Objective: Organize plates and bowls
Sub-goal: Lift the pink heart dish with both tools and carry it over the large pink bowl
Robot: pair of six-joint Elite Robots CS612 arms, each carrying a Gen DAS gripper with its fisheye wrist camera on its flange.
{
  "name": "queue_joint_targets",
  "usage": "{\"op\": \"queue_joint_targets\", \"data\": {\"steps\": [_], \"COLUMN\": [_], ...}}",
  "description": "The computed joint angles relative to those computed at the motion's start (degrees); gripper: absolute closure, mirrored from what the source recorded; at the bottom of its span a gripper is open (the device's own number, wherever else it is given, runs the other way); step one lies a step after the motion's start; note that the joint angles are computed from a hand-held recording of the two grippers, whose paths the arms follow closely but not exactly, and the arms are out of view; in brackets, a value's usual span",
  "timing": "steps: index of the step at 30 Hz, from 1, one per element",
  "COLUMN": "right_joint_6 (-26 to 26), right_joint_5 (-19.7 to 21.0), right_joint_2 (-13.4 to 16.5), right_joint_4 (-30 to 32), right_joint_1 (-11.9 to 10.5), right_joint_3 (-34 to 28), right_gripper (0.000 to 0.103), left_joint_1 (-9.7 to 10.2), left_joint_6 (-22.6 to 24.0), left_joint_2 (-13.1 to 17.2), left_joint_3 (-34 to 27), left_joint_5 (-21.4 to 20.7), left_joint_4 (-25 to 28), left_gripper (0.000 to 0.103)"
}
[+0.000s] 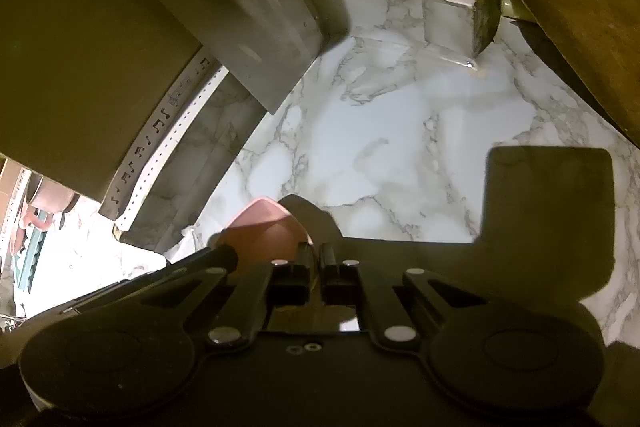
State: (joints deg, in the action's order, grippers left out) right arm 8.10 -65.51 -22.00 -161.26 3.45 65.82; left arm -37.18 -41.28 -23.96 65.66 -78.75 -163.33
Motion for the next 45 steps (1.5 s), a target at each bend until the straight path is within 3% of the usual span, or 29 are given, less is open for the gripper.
{"op": "queue_joint_targets", "data": {"steps": [11, 32, 45], "right_joint_6": [0.31, 5.00, 8.15], "right_joint_5": [-1.90, -6.28, -8.50], "right_joint_2": [-2.98, -12.83, -16.63], "right_joint_4": [-2.79, -17.81, -24.83], "right_joint_1": [0.24, 1.10, 1.58], "right_joint_3": [4.89, 23.32, 31.41], "right_gripper": [0.101, 0.101, 0.101], "left_joint_1": [-0.29, -2.46, -3.91], "left_joint_6": [2.52, 8.58, 11.35], "left_joint_2": [-2.91, -12.33, -16.00], "left_joint_3": [4.51, 18.93, 25.46], "left_joint_5": [-2.01, -4.45, -6.06], "left_joint_4": [-3.32, -12.82, -17.26], "left_gripper": [0.095, 0.095, 0.095]}}
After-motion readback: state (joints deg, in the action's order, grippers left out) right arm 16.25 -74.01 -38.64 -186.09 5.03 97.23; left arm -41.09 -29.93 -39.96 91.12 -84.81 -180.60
